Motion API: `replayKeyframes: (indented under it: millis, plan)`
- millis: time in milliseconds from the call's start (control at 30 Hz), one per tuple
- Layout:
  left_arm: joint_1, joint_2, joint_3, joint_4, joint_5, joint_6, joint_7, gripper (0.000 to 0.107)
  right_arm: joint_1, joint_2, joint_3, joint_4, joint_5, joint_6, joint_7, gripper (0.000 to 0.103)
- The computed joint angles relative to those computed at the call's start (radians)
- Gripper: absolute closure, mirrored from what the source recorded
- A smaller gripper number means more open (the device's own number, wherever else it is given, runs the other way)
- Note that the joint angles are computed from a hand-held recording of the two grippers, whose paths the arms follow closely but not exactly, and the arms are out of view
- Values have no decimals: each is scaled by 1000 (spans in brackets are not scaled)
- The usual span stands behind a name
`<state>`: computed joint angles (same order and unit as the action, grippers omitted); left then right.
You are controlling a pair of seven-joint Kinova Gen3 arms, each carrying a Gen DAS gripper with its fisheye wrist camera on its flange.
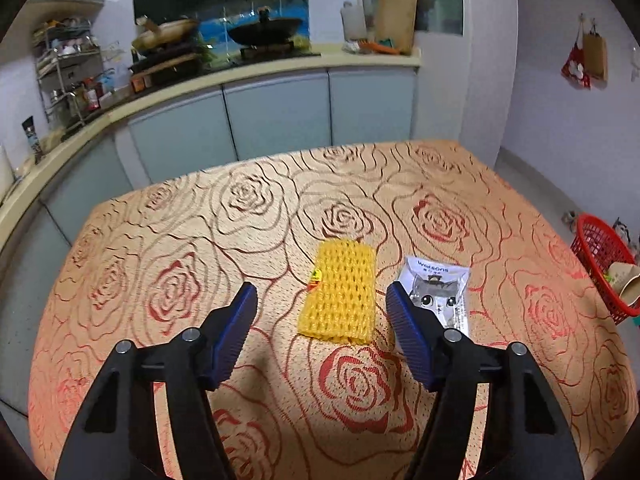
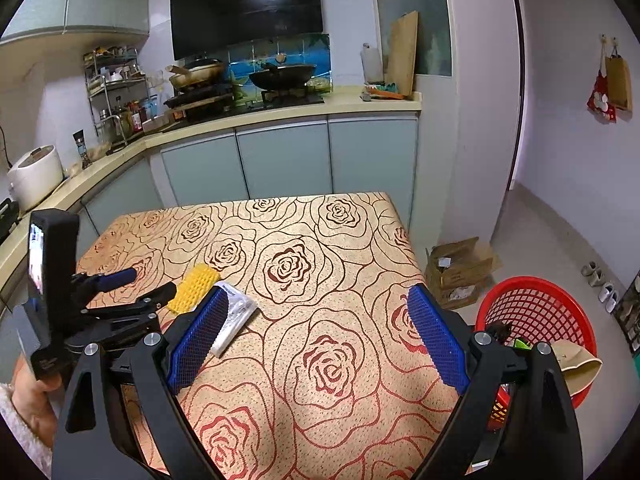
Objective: Collect trash
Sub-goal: 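Move both tools back over the yellow mesh and white packet, then grasp the yellow foam mesh with the left tool while the right tool grasps the white cat packet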
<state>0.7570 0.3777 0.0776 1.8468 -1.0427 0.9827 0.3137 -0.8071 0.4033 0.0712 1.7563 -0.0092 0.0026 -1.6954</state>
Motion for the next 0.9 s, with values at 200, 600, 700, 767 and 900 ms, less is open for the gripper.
replayKeyframes:
  millis: [200, 600, 700, 767, 900]
  plan:
    - [-53, 15, -5, -5, 45, -69, -87, 45, 31, 22, -39, -27, 8, 19, 2, 15]
    - [-42, 6, -45, 13, 90, -122, -98, 91, 65, 44, -110, -61, 35, 66, 0, 15]
    - [-38, -2, -43, 22, 90, -115, -81, 96, 85, 57, -144, -80, 36, 95, -2, 15]
    - [-28, -6, -39, 24, 88, -86, -68, 97, 110, 69, -182, -97, 34, 118, 2, 15]
    - [-1, -39, -25, 48, 70, -8, -5, 97, 123, 103, -220, -147, 28, 180, 1, 15]
